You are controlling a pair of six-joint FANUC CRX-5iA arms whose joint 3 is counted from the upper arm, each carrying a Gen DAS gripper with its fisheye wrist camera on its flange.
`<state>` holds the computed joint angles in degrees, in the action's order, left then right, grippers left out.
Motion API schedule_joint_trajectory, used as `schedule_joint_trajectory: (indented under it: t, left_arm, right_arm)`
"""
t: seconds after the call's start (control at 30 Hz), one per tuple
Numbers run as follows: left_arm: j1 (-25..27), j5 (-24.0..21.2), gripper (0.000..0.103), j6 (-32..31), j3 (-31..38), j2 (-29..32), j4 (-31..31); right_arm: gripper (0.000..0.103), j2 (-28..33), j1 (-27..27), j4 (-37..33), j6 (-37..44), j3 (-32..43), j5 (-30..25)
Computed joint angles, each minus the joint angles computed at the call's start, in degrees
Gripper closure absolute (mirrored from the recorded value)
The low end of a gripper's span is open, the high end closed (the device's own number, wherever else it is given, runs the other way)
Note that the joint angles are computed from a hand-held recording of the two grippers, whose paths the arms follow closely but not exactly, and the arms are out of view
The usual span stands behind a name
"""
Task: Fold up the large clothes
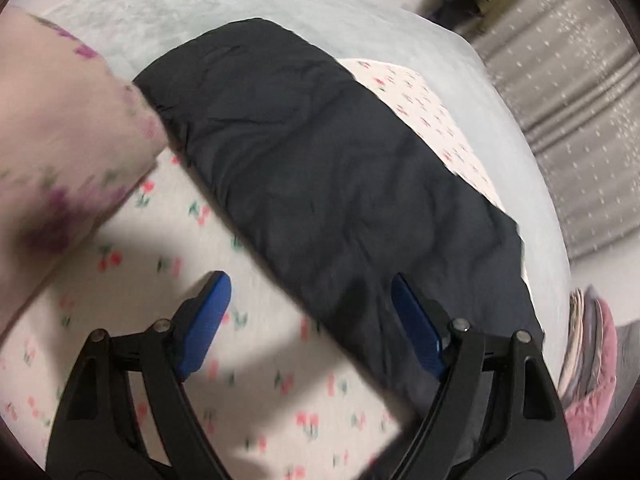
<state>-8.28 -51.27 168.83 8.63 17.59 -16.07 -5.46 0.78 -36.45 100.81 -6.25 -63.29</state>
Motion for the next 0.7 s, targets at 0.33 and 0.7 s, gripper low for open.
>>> schedule_joint_trajectory:
  t: [0.33,0.7]
  left_arm:
    - [0.66,2.35,0.093,-4.53,1.40,1.57,-1.06]
    - [-5.48,14.55,0.098,3.92,-1.09,-8.25,-14.39]
  right_arm:
    - [0.024,-0.30,0.40,-0.14,0.10,-0.70,0.84]
    - [0.024,0.04,-2.28,-2.82,0.61,-0.02,-0.05]
